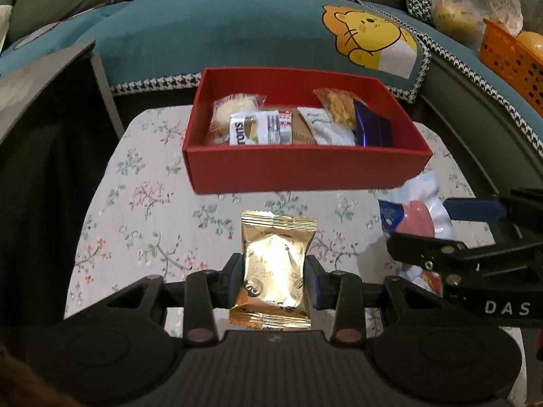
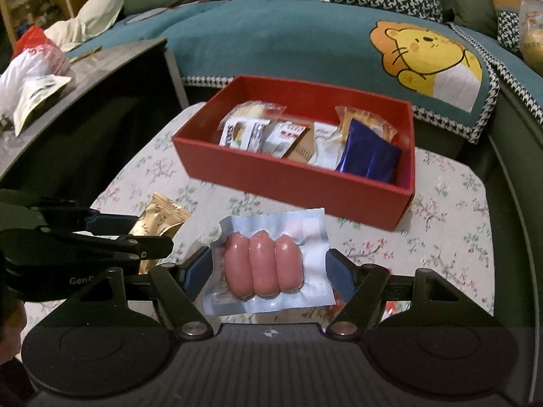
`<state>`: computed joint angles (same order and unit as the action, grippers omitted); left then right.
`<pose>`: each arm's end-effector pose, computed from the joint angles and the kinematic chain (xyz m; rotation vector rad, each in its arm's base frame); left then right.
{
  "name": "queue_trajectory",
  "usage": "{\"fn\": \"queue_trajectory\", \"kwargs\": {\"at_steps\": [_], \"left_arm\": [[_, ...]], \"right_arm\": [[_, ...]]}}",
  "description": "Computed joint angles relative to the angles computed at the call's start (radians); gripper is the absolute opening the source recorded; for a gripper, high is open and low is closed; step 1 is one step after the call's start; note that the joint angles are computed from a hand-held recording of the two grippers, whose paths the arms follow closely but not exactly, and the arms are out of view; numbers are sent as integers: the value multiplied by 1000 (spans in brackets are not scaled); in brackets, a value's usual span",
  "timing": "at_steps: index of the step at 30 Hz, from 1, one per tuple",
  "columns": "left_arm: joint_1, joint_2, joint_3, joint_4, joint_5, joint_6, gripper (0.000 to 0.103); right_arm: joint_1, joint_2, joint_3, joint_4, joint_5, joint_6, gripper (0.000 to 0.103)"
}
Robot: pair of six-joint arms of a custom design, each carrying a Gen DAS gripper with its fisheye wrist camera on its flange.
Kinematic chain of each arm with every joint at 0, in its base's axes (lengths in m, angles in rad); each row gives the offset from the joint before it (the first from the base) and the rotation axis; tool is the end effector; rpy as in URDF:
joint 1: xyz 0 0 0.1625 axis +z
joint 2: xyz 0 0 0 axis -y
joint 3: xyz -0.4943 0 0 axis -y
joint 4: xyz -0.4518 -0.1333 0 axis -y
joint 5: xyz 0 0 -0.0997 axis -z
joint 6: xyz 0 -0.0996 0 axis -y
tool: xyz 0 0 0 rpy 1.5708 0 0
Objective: Organize snacks
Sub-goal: 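Lift gold packet and sausage pack and carry both over the red box, then lower gold packet and sausage pack into the box and open both tools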
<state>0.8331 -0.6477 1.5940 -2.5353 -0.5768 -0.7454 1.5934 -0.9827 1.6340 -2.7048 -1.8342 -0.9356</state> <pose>-0.3501 -0.7075 0.0417 -0.0200 2.2809 -0.8510 0.1247 -0.7639 0.2610 1.1509 -2.4040 0.4330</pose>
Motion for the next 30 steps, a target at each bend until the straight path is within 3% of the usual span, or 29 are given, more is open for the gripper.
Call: {"fn": "queue_trajectory", "kwargs": {"at_steps": [13,30], "left_arm": [[18,50,-122,-39,54,107,68],[88,152,-344,-29,101,243,68]], "right_arm": [[8,46,-92,-9,62,72,78],[10,182,-292,28,81,153,78]]}}
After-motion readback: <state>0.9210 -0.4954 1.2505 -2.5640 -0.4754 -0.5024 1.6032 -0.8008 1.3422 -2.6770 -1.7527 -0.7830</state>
